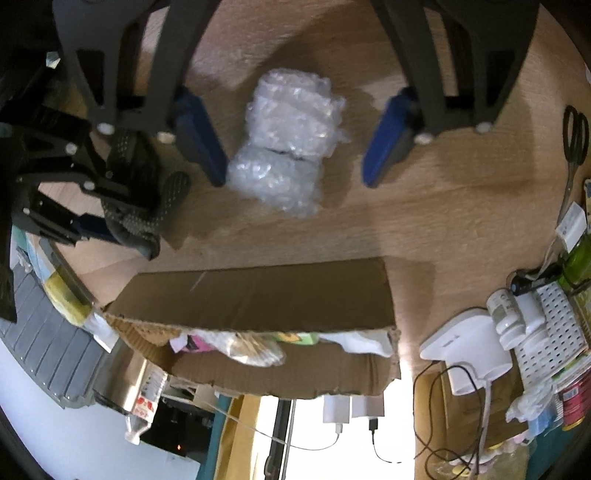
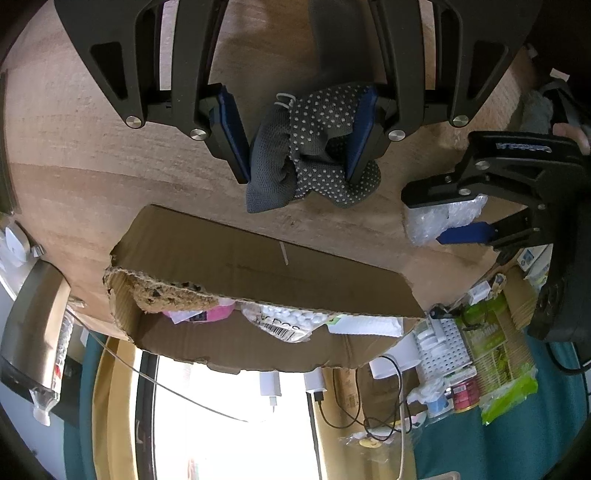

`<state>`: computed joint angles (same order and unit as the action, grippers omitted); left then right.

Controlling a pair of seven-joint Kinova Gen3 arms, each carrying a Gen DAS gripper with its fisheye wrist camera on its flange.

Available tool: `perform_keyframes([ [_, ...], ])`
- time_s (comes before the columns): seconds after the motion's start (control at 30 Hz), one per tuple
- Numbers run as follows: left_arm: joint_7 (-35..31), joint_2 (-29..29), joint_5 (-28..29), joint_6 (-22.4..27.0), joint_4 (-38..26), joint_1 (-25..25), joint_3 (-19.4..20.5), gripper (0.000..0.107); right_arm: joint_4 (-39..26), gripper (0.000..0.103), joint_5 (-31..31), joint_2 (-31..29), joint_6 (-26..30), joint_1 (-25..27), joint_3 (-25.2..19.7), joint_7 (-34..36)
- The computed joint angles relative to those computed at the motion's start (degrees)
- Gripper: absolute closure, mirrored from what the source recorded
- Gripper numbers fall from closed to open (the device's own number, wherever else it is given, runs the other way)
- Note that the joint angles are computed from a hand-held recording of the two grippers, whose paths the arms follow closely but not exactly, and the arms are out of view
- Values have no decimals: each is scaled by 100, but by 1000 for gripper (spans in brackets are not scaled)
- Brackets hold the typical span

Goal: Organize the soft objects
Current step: 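Grasp the grey dotted glove with the right tool while the left tool grasps the bubble wrap, then carry the glove and bubble wrap into the box and release both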

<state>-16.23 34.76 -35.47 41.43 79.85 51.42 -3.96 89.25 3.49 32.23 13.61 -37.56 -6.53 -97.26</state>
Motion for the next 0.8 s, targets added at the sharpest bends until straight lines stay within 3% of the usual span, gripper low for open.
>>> perform_keyframes([
  [0.1, -158, 67, 36, 94, -123, -29, 66, 52, 27, 49, -16, -13, -33, 46, -34, 29],
  [0.2, -278, 92, 58, 105, -184, -27, 92, 57, 61, 49, -34, -28, -75, 70, -50, 49],
  [0.8, -272, 62, -128, 14, -352, 253, -53, 61, 500, 49, -113, -330, -570, 154, -40, 82],
])
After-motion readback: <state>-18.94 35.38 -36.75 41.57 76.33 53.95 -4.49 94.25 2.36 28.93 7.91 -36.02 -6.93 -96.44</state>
